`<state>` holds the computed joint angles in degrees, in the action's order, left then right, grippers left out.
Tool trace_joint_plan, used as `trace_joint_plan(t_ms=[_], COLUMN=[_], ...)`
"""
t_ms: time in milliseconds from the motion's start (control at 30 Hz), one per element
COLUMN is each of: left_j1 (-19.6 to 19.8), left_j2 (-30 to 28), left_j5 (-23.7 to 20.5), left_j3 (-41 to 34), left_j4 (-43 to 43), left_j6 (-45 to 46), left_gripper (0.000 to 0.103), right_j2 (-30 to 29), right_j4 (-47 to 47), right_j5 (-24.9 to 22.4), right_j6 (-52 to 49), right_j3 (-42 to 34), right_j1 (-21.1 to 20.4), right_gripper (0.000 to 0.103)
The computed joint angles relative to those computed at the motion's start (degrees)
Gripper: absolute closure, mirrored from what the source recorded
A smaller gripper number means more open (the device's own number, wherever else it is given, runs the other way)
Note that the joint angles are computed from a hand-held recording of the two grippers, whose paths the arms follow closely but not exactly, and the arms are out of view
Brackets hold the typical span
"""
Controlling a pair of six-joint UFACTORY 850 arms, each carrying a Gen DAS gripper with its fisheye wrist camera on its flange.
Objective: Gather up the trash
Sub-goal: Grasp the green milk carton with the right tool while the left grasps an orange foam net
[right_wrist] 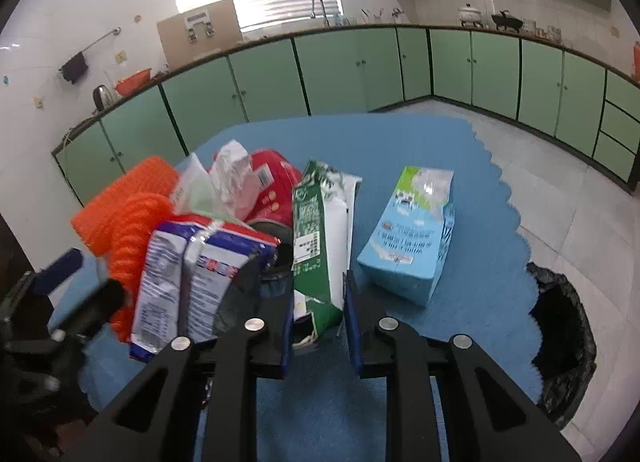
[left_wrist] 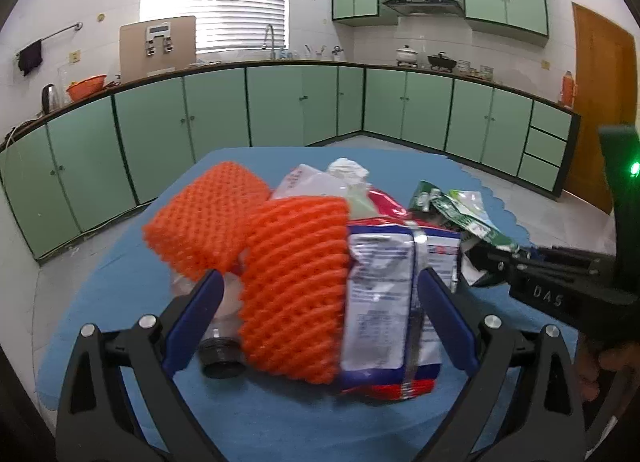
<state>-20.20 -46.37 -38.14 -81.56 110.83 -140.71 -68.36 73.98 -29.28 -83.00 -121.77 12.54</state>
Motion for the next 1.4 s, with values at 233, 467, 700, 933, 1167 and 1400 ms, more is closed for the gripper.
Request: trace_joint_plan(t_ms=[233,467,700,933,1167,1400], left_j1=[0.10,0.79,2.42,2.50,2.22,1.61], left_j2=[-2.13,-0.95,-0.23,-1.66,-0.58,0.44], left_j5=[2.76,-0.49,2.95,5.59,3.19,0.12], left_j3=[-3.47,-1.88,-0.76,-2.70,-1.66,-1.11], left_j4=[-1.16,-4.90,-4.67,-4.82,-4.67,-4.42], left_j6=[3.16,3.60,2.77,4.15,3.03,3.32], left_gripper=[0.028,0.028,0.029,0.048,0.073,0.077], right_j2=[1.13,0.19,-0.16,-0.36,-1.77,-3.57], right_j4=[3.41,-0.63,-2.50,-4.51,-11.65,-18.63], right_j5=[-1.63,-2.80,-2.25,-1.57,-2.32,-2.94], right_j6=[-2.37,1.42,3.97,5.12,10.82,17.29], right_j3=[0.90,-0.42,-0.57,-0.99,-3.34,-6.56], right_j1=[-1.41,-1.30,-0.99,-0.68,-0.23,0.12], right_gripper=[0.082,0.082,0.082,0.082,0.081,0.081])
